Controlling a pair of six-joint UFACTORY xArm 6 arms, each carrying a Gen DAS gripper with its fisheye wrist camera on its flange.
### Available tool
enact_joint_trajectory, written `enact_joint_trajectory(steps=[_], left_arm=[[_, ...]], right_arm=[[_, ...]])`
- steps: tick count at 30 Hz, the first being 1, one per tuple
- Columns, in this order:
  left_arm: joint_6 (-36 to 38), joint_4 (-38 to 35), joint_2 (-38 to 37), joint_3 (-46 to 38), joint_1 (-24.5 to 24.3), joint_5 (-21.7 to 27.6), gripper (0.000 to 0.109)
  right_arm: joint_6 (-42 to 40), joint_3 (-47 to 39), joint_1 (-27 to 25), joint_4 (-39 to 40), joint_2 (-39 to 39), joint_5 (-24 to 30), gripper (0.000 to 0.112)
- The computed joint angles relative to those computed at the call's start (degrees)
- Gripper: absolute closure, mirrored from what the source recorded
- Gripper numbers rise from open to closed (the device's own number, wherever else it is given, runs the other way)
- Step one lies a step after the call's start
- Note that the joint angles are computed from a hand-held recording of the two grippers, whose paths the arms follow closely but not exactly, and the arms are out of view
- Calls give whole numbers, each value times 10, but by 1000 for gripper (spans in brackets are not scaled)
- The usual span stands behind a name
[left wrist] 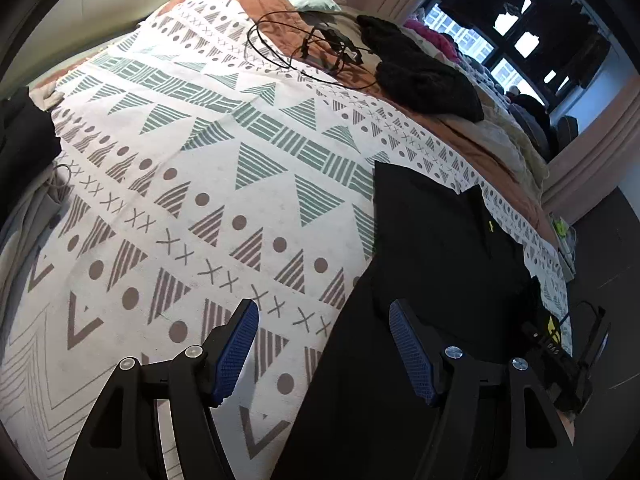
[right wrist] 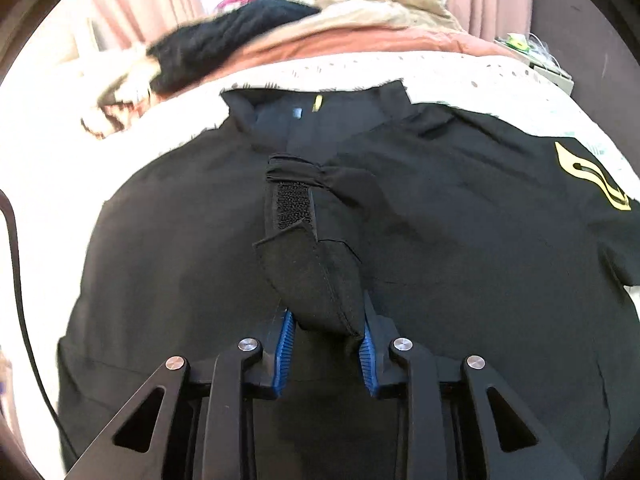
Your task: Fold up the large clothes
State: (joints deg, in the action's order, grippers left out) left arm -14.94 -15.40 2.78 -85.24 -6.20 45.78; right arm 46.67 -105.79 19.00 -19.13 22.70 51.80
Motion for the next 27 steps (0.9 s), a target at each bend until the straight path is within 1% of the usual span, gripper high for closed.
enact_joint_trajectory(steps=[3, 5, 9, 11, 12, 14, 15, 16, 17, 22, 24, 26, 27], left_arm=[[-3, 4, 6, -3, -12, -8, 39], [-7, 6, 11, -5, -20, -9, 39], [-6, 8, 19, -5, -33, -16, 39], [-11, 13, 25, -9, -37, -12, 39], [-11, 12, 27, -9, -38, -13, 39], [-14, 17, 29, -7, -40, -18, 39], [-18, 23, 31, -9, -40, -18, 39], [-19, 26, 35, -11, -41, -17, 39], [-19, 26, 36, -12, -41, -18, 39], [-23, 38, 52, -15, -39, -23, 39], [-29, 40, 63, -24, -38, -16, 39], [-24, 28, 71, -26, -36, -20, 39], [-23, 27, 78, -32, -35, -18, 43]], right_arm=[[11, 62, -18, 8, -53, -66, 83], [33, 121, -37, 10, -101, -119, 83], [68, 217, -76, 31, -176, -198, 82], [91, 266, -100, 49, -209, -232, 77], [107, 287, -111, 52, -223, -244, 70], [144, 312, -128, 36, -243, -229, 58], [147, 320, -134, 39, -249, -227, 50], [145, 336, -140, 51, -258, -234, 48], [131, 357, -147, 78, -268, -251, 47], [64, 412, -163, 178, -283, -281, 47], [1, 428, -165, 259, -278, -302, 48], [-38, 435, -163, 306, -271, -312, 50], [-48, 436, -160, 318, -266, -314, 59]])
